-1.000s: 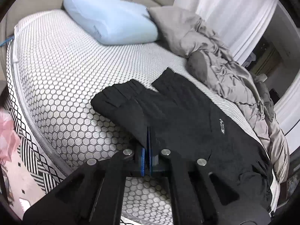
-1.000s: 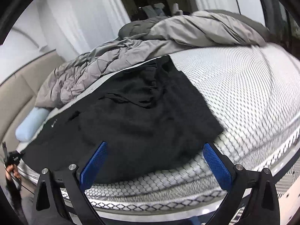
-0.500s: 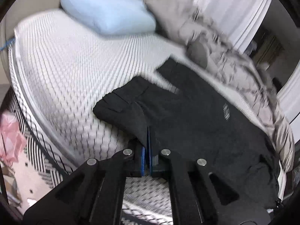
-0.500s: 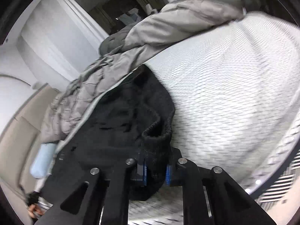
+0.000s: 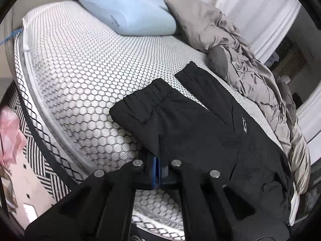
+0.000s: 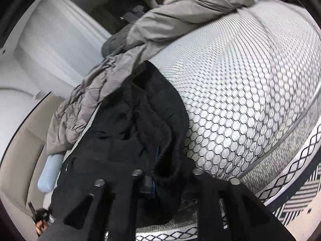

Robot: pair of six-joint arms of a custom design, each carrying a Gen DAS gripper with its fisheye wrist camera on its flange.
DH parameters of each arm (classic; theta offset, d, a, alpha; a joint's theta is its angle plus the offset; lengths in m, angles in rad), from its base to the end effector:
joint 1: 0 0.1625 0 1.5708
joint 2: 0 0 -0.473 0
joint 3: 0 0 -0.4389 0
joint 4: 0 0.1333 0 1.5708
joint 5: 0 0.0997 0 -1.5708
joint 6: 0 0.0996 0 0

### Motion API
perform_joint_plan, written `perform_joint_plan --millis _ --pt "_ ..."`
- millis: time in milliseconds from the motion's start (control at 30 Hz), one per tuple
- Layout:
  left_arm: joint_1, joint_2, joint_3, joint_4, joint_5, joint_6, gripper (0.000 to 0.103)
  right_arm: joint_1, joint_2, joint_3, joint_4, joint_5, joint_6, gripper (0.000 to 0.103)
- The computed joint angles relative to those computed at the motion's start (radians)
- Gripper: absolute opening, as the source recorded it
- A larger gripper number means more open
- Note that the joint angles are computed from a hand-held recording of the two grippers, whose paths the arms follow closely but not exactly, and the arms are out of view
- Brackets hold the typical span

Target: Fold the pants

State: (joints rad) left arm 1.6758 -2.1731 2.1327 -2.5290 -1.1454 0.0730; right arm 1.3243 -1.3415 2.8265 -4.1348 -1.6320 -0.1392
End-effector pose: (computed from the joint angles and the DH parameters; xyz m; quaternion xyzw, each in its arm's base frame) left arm 0.2050 -0.2809 0.6047 -0.1148 0.8564 -0.4497 0.2262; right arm 0.0551 -0.3024 0.2268 -0.0617 -0.8555 0.4989 0.1242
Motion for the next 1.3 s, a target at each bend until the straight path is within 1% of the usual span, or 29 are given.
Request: perform_joint_plan --millis 100,133,167,200,267,300,333,367,400,433,500,533,567,600,633,667,700,733,767,800,833,900,967,1067,1100,1167,1233,1267,1300 --pt "0.027 -0.006 -0.026 0.047 -0.042 0.006 0.0 -0.02 -0.022 0.034 -0.003 0.023 0.007 0.012" --pt "0.03 -0.006 -0.04 0.06 -0.062 0.002 0.0 -0.018 -0.038 0.04 0.002 0.037 0.012 0.012" --pt "0.018 -0.004 -0.058 0.073 -0.066 -0.006 0.0 -0.008 -0.058 0.039 0.013 0.043 0.016 0.012" --pt "0.003 -0.001 -0.075 0.082 -0.068 -0.014 0.0 0.016 -0.08 0.031 0.035 0.029 0.022 0.012" --pt "-0.047 0.012 -0.119 0.113 -0.053 -0.038 0.0 0.093 -0.129 0.0 0.076 -0.011 0.037 0.012" --pt "-0.073 0.03 -0.143 0.124 -0.04 -0.052 0.0 0.158 -0.137 -0.038 0.091 -0.062 0.049 0.012" --pt "-0.097 0.052 -0.169 0.132 -0.026 -0.06 0.0 0.194 -0.15 -0.059 0.104 -0.093 0.053 0.012" --pt "-0.128 0.083 -0.199 0.135 0.005 -0.069 0.0 0.235 -0.15 -0.095 0.121 -0.136 0.059 0.012" --pt "-0.155 0.124 -0.233 0.135 0.034 -0.082 0.0 0.289 -0.131 -0.158 0.144 -0.203 0.068 0.012" --pt "-0.17 0.152 -0.255 0.133 0.052 -0.085 0.0 0.316 -0.118 -0.2 0.168 -0.236 0.072 0.012" --pt "-0.195 0.254 -0.331 0.128 0.083 -0.094 0.0 0.366 -0.062 -0.325 0.228 -0.309 0.06 0.012" --pt "-0.203 0.305 -0.369 0.132 0.101 -0.103 0.0 0.381 -0.029 -0.398 0.272 -0.34 0.053 0.012" --pt "-0.206 0.391 -0.437 0.156 0.131 -0.102 0.0 0.39 0.013 -0.479 0.314 -0.37 0.049 0.012" --pt "-0.206 0.443 -0.478 0.167 0.153 -0.111 0.001 0.391 0.046 -0.549 0.361 -0.394 0.039 0.012" --pt "-0.2 0.515 -0.538 0.19 0.175 -0.125 0.004 0.388 0.093 -0.642 0.431 -0.425 0.03 0.018" --pt "-0.189 0.583 -0.595 0.208 0.186 -0.144 0.008 0.389 0.15 -0.74 0.49 -0.484 0.019 0.035" --pt "-0.18 0.635 -0.643 0.235 0.198 -0.155 0.019 0.39 0.198 -0.811 0.508 -0.544 0.007 0.045" --pt "-0.17 0.666 -0.675 0.255 0.2 -0.164 0.023 0.387 0.252 -0.881 0.497 -0.614 -0.025 0.062" --pt "-0.165 0.685 -0.69 0.25 0.207 -0.167 0.028 0.389 0.285 -0.929 0.518 -0.67 -0.023 0.063" --pt "-0.166 0.691 -0.684 0.221 0.227 -0.15 0.044 0.388 0.299 -0.949 0.538 -0.685 -0.013 0.063" --pt "-0.174 0.685 -0.661 0.15 0.256 -0.112 0.058 0.383 0.298 -0.934 0.517 -0.665 -0.03 0.064" --pt "-0.18 0.67 -0.628 0.085 0.274 -0.049 0.066 0.389 0.303 -0.898 0.464 -0.657 -0.079 0.07" --pt "-0.187 0.648 -0.601 0.067 0.275 0.003 0.067 0.396 0.296 -0.822 0.397 -0.622 -0.122 0.084" --pt "-0.196 0.615 -0.544 0.047 0.261 0.066 0.067 0.402 0.294 -0.743 0.351 -0.588 -0.173 0.09" --pt "-0.195 0.615 -0.525 0.033 0.269 0.093 0.067 0.404 0.299 -0.73 0.344 -0.599 -0.192 0.09" --pt "-0.196 0.637 -0.522 0.018 0.294 0.14 0.067 0.395 0.293 -0.72 0.386 -0.619 -0.205 0.09" --pt "-0.191 0.656 -0.517 -0.002 0.305 0.177 0.067 0.385 0.26 -0.711 0.456 -0.614 -0.18 0.09" --pt "-0.19 0.678 -0.534 0.005 0.323 0.195 0.067 0.382 0.25 -0.716 0.469 -0.627 -0.185 0.09" --pt "-0.18 0.681 -0.534 -0.002 0.319 0.216 0.067 0.377 0.24 -0.72 0.491 -0.637 -0.191 0.09"
